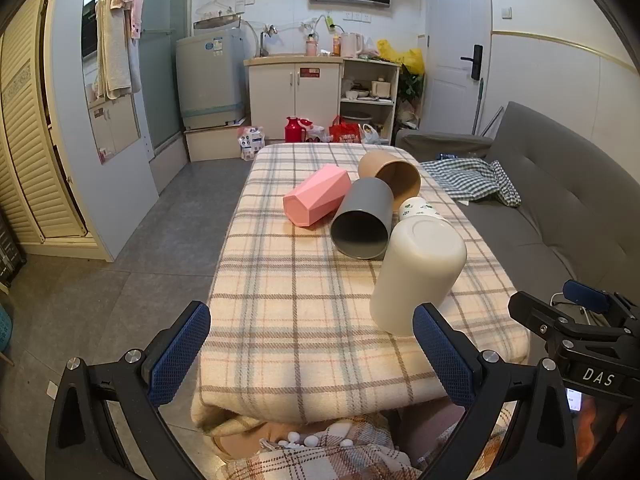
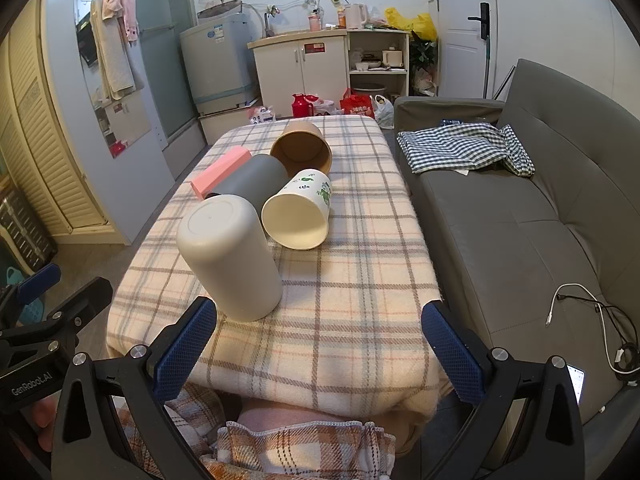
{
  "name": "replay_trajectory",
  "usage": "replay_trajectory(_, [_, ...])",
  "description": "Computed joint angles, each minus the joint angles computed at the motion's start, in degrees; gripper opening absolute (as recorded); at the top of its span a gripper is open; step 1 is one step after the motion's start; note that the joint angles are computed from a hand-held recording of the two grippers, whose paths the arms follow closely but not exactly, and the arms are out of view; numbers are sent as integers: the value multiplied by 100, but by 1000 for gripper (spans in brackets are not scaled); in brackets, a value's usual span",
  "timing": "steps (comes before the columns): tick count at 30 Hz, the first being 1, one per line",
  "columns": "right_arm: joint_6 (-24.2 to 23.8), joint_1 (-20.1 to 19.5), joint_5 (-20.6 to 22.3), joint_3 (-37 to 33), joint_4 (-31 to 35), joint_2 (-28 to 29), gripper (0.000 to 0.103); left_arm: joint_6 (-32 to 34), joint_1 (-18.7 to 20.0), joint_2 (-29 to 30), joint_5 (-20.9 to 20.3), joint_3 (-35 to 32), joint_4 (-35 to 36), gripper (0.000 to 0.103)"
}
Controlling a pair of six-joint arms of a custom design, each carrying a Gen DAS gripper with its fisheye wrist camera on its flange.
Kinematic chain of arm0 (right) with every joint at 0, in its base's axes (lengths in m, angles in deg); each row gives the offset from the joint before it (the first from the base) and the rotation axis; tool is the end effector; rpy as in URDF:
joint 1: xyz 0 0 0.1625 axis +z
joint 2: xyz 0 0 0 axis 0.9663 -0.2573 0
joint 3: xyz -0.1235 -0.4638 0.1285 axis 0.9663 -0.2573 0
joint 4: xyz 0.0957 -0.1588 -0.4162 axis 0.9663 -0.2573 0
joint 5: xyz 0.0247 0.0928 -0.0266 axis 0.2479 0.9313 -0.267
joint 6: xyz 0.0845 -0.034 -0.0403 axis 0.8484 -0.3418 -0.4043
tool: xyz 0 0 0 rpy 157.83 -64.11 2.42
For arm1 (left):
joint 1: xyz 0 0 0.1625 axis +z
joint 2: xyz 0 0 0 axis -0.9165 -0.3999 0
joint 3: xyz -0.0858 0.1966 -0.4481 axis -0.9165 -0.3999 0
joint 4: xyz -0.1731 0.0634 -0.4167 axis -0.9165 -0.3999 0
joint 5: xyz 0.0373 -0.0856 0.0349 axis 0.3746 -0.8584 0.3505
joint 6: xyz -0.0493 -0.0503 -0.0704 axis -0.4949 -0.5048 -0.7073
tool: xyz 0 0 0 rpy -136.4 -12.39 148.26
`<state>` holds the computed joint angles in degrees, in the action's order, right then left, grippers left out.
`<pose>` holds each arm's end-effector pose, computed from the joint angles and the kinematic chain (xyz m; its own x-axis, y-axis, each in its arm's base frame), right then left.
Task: Flip cup upside down
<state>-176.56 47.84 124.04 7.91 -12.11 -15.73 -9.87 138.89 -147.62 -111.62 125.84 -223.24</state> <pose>0.3448 -0.4439 -0.0782 -0.7703 0.2520 0.5857 -0.3136 0.6500 -0.6922 0.0308 -0.4971 0.3230 -0.6775 0.3339 -0.6554 0.6911 0.5939 -0.4119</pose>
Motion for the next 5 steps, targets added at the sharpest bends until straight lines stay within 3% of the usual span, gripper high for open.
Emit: replay_trajectory(5, [-7,-5,-5,0,-1,2,103,66,1,60,-8,-6,-95,103])
